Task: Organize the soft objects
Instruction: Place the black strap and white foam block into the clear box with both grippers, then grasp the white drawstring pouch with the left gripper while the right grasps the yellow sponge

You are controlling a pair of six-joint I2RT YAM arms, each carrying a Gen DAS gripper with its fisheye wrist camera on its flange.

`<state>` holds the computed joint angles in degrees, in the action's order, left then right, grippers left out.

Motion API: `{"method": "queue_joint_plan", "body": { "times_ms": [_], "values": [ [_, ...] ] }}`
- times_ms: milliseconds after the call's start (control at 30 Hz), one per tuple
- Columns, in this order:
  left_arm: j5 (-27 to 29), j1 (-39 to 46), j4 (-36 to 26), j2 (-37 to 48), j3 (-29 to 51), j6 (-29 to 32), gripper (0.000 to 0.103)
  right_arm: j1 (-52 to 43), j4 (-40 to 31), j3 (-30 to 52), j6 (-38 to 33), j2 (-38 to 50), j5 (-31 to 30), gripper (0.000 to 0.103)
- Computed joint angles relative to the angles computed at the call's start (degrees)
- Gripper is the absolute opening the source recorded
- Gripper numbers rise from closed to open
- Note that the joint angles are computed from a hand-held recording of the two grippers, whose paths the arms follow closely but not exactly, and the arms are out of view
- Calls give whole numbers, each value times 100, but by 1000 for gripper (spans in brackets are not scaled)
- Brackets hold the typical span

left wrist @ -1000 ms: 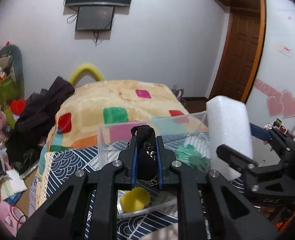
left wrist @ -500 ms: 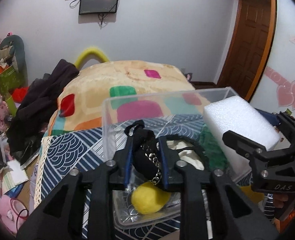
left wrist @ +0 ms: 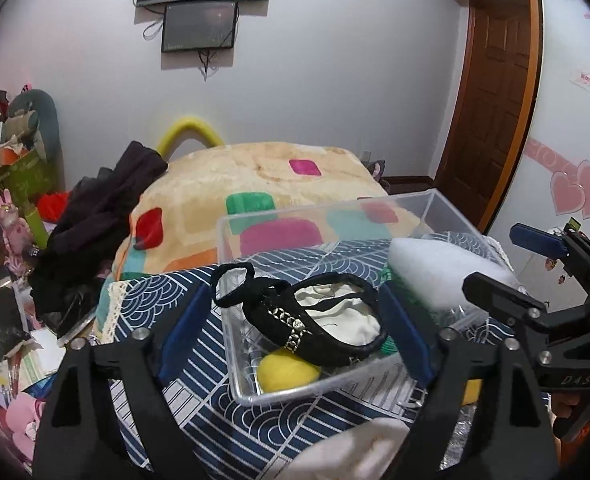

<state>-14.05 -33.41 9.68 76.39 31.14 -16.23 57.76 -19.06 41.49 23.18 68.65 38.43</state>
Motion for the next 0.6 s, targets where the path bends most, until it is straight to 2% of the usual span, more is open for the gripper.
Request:
{"method": "queue_joint_plan", "body": {
  "times_ms": [167, 333, 500, 600],
  "values": [
    [-282, -279, -378, -643, -192, 55, 98, 474, -212, -71, 225, -333, 552, 95],
    [-609, -583, -724, -1199, -443, 7, 98, 863, -435, -167, 500, -491, 1002, 95],
    [-660, -857, -859, -1467, -870, -384, 99, 985, -569, -348, 803, -513, 1051, 96],
    [-623, -1014, -749, -1210, -1049, -619, 100, 918, -544, -564, 1037, -492, 855, 96]
  ]
}}
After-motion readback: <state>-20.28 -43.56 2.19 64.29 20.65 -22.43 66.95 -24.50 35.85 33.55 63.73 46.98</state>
